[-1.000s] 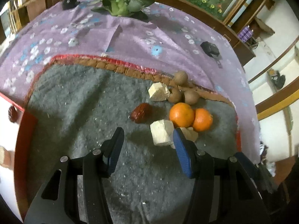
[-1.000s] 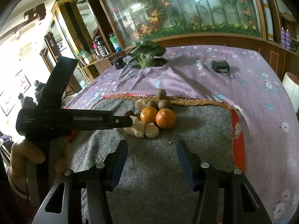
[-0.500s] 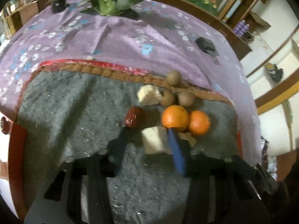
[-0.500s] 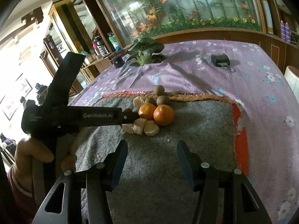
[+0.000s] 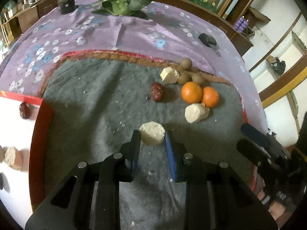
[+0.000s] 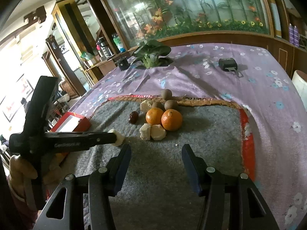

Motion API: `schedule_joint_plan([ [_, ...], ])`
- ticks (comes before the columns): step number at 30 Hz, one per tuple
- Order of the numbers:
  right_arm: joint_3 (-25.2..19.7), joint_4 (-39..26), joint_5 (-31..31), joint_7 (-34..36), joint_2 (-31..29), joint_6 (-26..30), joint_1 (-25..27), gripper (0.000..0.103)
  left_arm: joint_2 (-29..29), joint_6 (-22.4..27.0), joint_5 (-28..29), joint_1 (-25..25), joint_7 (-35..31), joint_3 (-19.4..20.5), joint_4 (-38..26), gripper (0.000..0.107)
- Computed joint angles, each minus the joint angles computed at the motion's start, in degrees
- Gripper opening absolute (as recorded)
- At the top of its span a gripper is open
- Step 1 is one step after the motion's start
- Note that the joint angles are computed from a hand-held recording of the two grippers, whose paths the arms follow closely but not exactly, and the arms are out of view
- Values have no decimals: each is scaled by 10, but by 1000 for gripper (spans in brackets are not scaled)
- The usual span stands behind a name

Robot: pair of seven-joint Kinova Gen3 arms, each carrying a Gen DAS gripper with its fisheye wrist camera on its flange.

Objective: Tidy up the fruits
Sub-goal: 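Grasp a round beige cake on the mat with the left gripper, then hold the cake in the left gripper while the right gripper approaches a red date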

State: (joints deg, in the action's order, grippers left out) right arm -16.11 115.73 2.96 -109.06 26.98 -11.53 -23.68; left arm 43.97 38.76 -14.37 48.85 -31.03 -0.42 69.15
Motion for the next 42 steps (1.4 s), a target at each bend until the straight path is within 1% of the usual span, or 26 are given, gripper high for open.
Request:
schedule_joint_plan([
  [1, -1, -2, 0, -1, 1, 2, 1, 53, -2, 0, -4, 1, 3, 1, 3, 25],
  [3, 0, -4, 0, -1, 2, 7, 0, 53, 1, 21, -25, 25, 6, -17, -4, 25],
  [4, 2, -4, -1, -1, 1, 8, -2, 53, 6, 38, -44, 43, 16, -30, -14, 25],
  [5, 3, -3, -2, 0, 0, 7, -3, 53, 9, 46, -55, 51, 19, -34, -18, 25],
  [6, 3, -3, -2, 0, 1, 6, -2, 53, 11, 50, -61, 52, 19, -32, -22, 29],
  [8, -3, -5, 1, -1, 2, 7, 2, 53, 16, 46, -66, 49, 20, -26, -23, 47],
  [9, -3, -6, 1, -1, 2, 9, 2, 53, 17, 40, -68, 50, 25, -27, -21, 48],
  [16, 6, -14, -4, 9, 1, 27, -12, 53, 25, 20, -79, 51, 57, -38, -22, 48],
  [18, 14, -16, -9, 14, 0, 30, -21, 53, 34, 31, -80, 50, 55, -35, -38, 48],
  [21, 15, -26, -11, 21, 2, 42, -25, 53, 43, 35, -78, 48, 55, -34, -47, 47],
  [22, 22, -33, -13, 25, 2, 50, -33, 53, 43, 33, -78, 56, 61, -46, -44, 35],
  [23, 35, -39, -16, 28, 1, 57, -47, 53, 40, 28, -87, 59, 72, -47, -37, 27],
  [24, 49, -45, -24, 35, 0, 65, -63, 53, 33, 15, -91, 52, 76, -37, -25, 27],
  [25, 54, -53, -26, 44, 1, 72, -69, 53, 29, 10, -91, 51, 79, -37, -17, 27],
  [27, 38, -74, -8, 51, 7, 86, -63, 53, 24, 26, -94, 70, 87, -59, -14, 27],
  [28, 40, -84, -6, 57, 10, 92, -69, 53, 19, 29, -105, 77, 99, -63, -7, 27],
  [30, 63, -113, -14, 80, 20, 110, -99, 48, 1, 24, -123, 88, 123, -73, 18, 27],
  [31, 64, -132, -11, 87, 30, 119, -105, 44, -5, 25, -130, 91, 130, -74, 25, 27],
  [32, 54, -152, -9, 94, 41, 132, -100, 43, -14, 26, -140, 97, 142, -78, 37, 27],
  [33, 53, -167, -10, 98, 49, 142, -103, 41, -18, 30, -148, 99, 153, -79, 42, 27],
  [34, 62, -192, -12, 101, 61, 160, -114, 38, -24, 34, -157, 102, 165, -81, 50, 27],
  [36, 87, -229, -13, 101, 80, 189, -138, 38, -34, 31, -169, 99, 180, -76, 66, 27],
  [38, 92, -267, -14, 101, 101, 218, -145, 38, -40, 37, -182, 100, 199, -75, 78, 27],
  [40, 121, -291, -14, 84, 115, 239, -170, 38, -44, 43, -196, 102, 217, -75, 86, 27],
  [42, 154, -314, -9, 57, 129, 260, -196, 38, -51, 36, -205, 97, 232, -70, 100, 27],
])
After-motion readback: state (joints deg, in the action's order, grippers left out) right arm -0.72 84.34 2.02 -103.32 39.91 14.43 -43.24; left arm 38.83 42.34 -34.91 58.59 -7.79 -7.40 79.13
